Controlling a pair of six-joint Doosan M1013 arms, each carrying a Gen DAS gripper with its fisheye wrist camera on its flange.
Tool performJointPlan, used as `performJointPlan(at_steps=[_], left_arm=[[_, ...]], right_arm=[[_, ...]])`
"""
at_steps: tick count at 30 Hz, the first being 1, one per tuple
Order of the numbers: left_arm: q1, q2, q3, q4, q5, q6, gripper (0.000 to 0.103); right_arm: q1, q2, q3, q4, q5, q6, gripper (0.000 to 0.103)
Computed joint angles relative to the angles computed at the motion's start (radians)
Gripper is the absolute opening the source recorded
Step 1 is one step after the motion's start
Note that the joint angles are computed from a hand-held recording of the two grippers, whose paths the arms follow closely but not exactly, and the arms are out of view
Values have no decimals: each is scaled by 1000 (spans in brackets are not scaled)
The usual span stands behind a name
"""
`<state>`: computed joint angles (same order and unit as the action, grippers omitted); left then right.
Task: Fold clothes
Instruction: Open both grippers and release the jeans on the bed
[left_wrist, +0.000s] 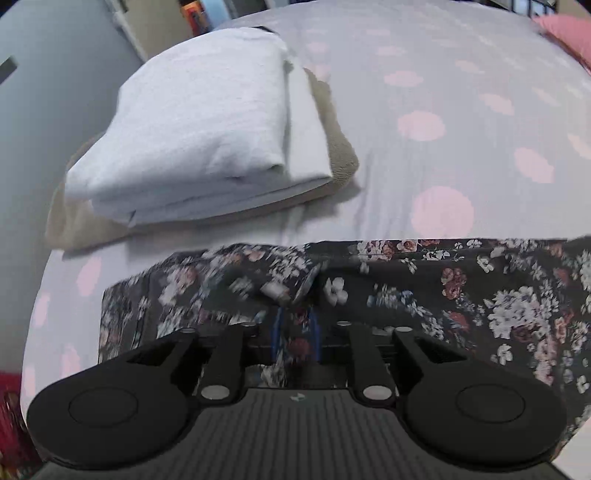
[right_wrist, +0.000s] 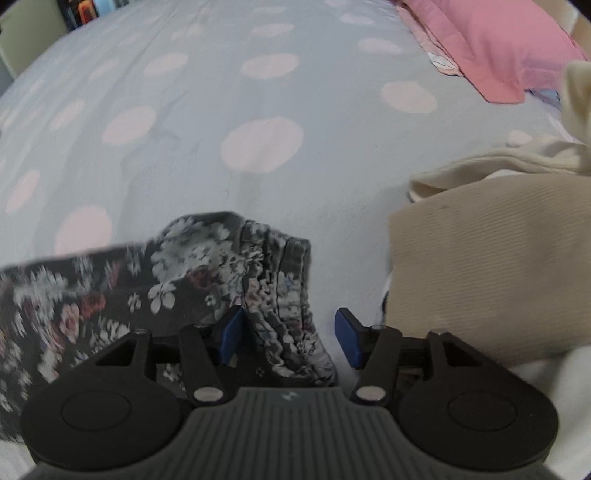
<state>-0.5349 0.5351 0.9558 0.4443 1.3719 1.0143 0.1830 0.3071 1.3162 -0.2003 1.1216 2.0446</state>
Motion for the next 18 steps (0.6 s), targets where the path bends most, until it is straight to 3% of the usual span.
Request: performJointPlan(at_steps=[4,7,15,18], left_arm=[[14,-21,19,-48,-6,-75,17],[20,-35,34,-54,-10,-114,17],[32,-116,133,-10,-76,-192,17],[40,-150,176,9,-88,-218,17]], right_arm=[[11,7,-18,-2,22,-8,30],[38,14,-41,-77,63,-13,22],[119,23,-73,-429,180,91,11],[115,18,-60,-417,172,71,12]])
